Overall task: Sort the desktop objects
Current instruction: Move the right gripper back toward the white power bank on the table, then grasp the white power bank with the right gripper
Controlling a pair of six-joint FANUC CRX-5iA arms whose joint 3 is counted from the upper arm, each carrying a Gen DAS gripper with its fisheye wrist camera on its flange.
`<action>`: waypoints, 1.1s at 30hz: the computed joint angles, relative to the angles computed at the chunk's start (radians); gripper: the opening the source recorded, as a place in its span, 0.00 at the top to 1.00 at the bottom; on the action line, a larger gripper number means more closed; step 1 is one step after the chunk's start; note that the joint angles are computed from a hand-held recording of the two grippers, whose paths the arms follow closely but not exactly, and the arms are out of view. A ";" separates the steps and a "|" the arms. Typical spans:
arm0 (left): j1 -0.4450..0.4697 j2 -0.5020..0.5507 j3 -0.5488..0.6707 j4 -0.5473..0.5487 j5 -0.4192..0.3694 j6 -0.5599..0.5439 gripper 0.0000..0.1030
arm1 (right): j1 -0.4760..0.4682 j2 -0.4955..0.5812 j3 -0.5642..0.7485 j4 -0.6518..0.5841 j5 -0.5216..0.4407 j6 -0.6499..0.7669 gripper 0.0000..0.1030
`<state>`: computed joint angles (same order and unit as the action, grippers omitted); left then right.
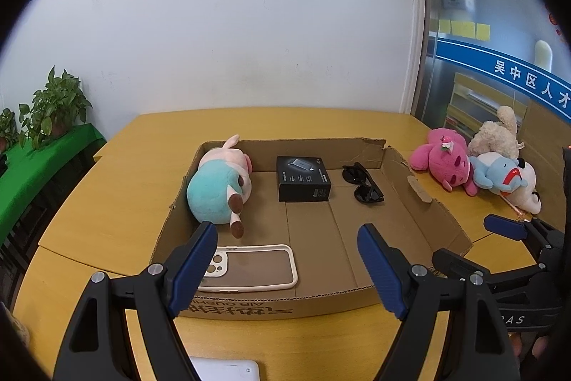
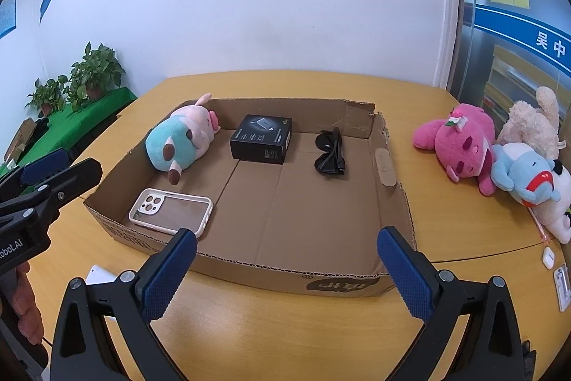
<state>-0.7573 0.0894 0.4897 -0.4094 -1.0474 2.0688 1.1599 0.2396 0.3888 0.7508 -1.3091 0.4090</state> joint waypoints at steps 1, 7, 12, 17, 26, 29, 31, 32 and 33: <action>0.002 0.000 -0.001 0.001 0.002 -0.003 0.21 | 0.000 0.000 0.001 -0.001 0.001 0.002 0.00; 0.019 -0.018 -0.036 0.018 0.012 -0.011 0.21 | -0.002 0.003 0.003 -0.015 0.004 0.009 0.00; 0.081 -0.067 -0.124 0.090 0.025 -0.039 0.21 | -0.016 -0.067 -0.086 -0.094 0.155 -0.027 0.00; 0.171 -0.142 -0.263 0.192 0.046 -0.093 0.21 | -0.015 -0.043 -0.060 -0.252 0.218 0.085 0.00; 0.316 -0.225 -0.458 0.364 -0.001 -0.210 0.22 | -0.031 0.163 0.213 -0.679 0.190 0.418 0.00; 0.379 -0.241 -0.526 0.478 0.002 -0.278 0.22 | -0.022 0.204 0.261 -0.729 0.170 0.496 0.00; 0.411 -0.242 -0.560 0.546 -0.004 -0.318 0.23 | -0.010 0.235 0.294 -0.721 0.145 0.529 0.00; 0.420 -0.240 -0.572 0.571 -0.005 -0.331 0.23 | -0.002 0.253 0.314 -0.706 0.126 0.541 0.00; 0.428 -0.238 -0.586 0.597 -0.009 -0.345 0.23 | 0.009 0.275 0.339 -0.682 0.097 0.547 0.00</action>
